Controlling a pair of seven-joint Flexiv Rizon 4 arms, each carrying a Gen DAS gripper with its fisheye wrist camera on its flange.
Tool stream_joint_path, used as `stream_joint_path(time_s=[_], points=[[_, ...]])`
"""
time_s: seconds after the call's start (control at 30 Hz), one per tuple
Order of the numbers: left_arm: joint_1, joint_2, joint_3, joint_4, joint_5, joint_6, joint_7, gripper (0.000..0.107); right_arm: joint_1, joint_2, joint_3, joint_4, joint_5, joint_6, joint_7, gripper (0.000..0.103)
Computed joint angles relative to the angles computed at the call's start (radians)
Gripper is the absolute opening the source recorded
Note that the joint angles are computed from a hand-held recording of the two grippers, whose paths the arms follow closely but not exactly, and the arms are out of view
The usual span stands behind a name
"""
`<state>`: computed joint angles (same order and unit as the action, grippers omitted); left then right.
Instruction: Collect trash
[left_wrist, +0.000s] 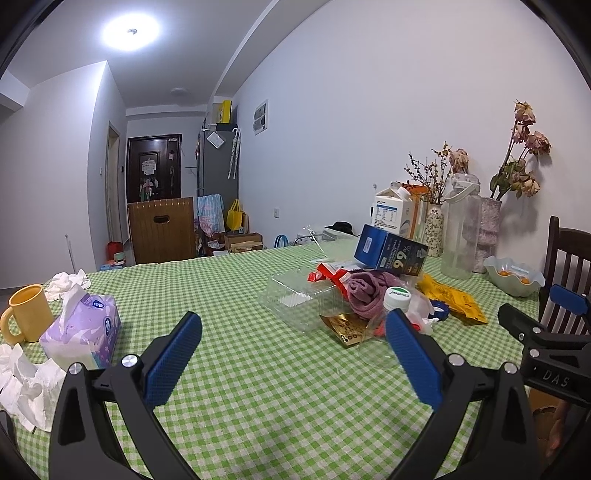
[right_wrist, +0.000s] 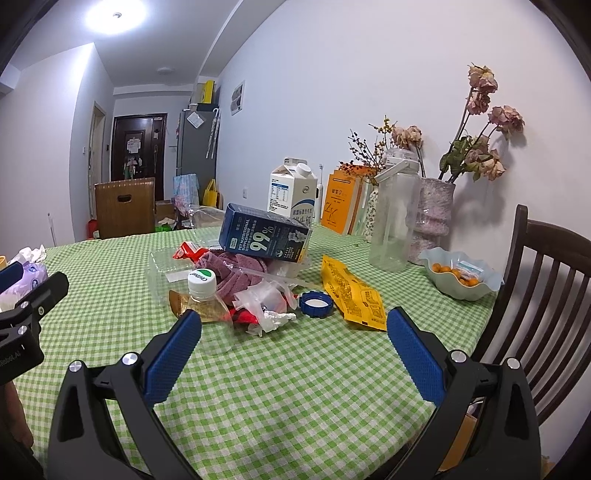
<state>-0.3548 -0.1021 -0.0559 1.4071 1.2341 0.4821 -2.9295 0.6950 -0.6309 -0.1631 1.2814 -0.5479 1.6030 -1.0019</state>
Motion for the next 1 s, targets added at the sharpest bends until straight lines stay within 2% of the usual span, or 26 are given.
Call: stream_joint_path(time_s=[0.17, 0.7, 1.0], points=[[0.003, -0.006, 0.0, -0.007, -0.022, 0.002, 0.02, 0.096, -0.024, -0.001, 0.044, -0.01, 0.01, -0.025, -0.018, 0.097], [0.005, -0.007, 0.011, 0.0, -0.039, 0.026, 0.008, 0.096, 0.0, 0.002, 0.006, 0.004, -0.004, -0.005, -0.013, 0.097], [0.006, -0.008, 0.009, -0.002, -0.038, 0.022, 0.008, 0.096, -0.007, -0.001, 0.016, -0.001, -0.001, -0.001, -0.019, 0.097]])
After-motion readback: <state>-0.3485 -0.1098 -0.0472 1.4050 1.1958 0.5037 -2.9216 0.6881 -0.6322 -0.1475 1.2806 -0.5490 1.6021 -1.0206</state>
